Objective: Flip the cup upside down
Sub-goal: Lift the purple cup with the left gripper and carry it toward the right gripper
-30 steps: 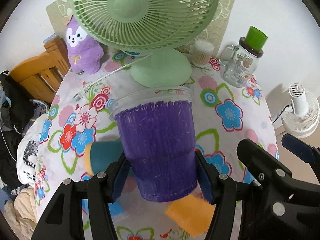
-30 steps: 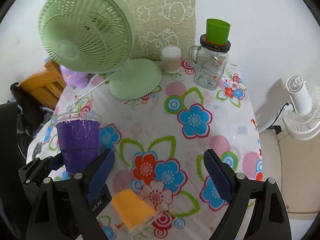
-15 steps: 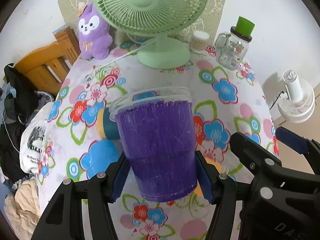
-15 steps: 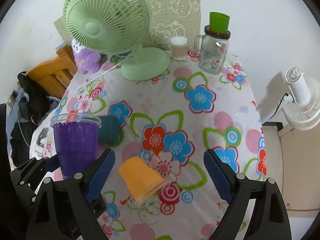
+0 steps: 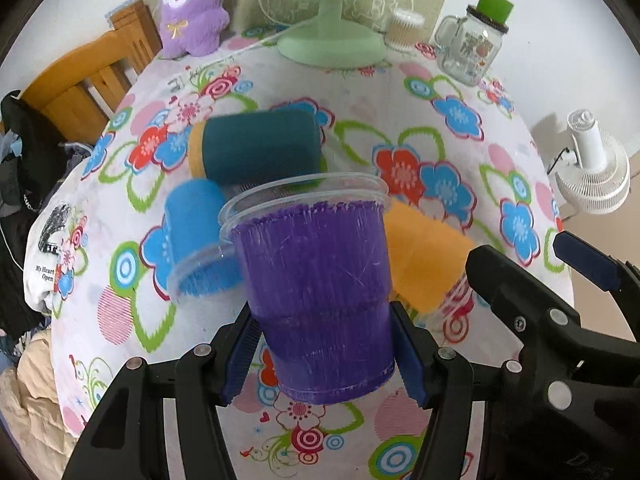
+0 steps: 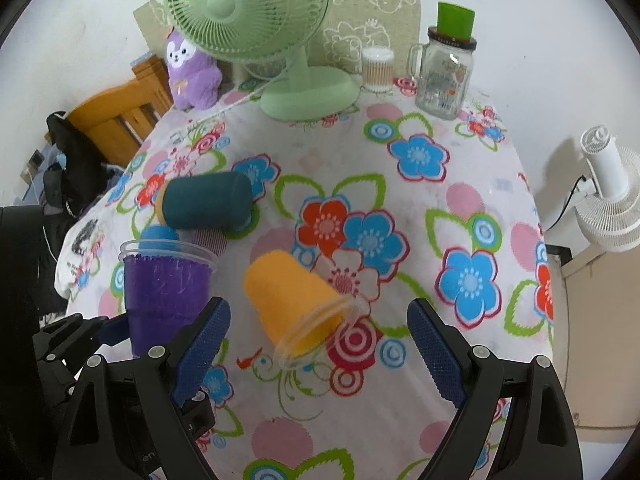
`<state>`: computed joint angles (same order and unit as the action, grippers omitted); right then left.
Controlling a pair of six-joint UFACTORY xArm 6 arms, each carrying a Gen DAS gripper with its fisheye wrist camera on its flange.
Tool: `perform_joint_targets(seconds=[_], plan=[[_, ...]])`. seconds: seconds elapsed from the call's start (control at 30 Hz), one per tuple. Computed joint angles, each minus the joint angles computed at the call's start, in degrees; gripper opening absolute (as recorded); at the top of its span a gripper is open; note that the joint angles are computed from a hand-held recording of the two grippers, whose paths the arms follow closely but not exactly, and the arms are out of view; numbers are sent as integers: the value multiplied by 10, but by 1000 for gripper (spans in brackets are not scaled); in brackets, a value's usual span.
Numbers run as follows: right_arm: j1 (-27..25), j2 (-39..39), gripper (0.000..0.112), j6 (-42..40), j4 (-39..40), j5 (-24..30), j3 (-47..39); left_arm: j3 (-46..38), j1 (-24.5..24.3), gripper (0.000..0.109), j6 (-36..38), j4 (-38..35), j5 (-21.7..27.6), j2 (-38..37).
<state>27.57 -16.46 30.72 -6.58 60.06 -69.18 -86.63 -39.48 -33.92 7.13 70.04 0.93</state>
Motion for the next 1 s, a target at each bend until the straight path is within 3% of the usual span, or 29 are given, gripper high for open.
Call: perform_joint_targets(seconds=[0.53,0.6,0.73,0.83,1.0], plan=[[13,-48,92,31,1,2,87,104,-14,64,1,-14,-46,-25],[13,-51,92,34,0,4,93,112,-14,59,1,-16,-57,-23],[11,-60,92,34,0,4,105,121,-18,58,-3,-5,-69,-24],[10,-64,92,37,0,4,110,123,-21,60,-2,0,-70,-24],[10,-75,92,39,3,8,111,123,-20,82,-12,-6,-60,-37]])
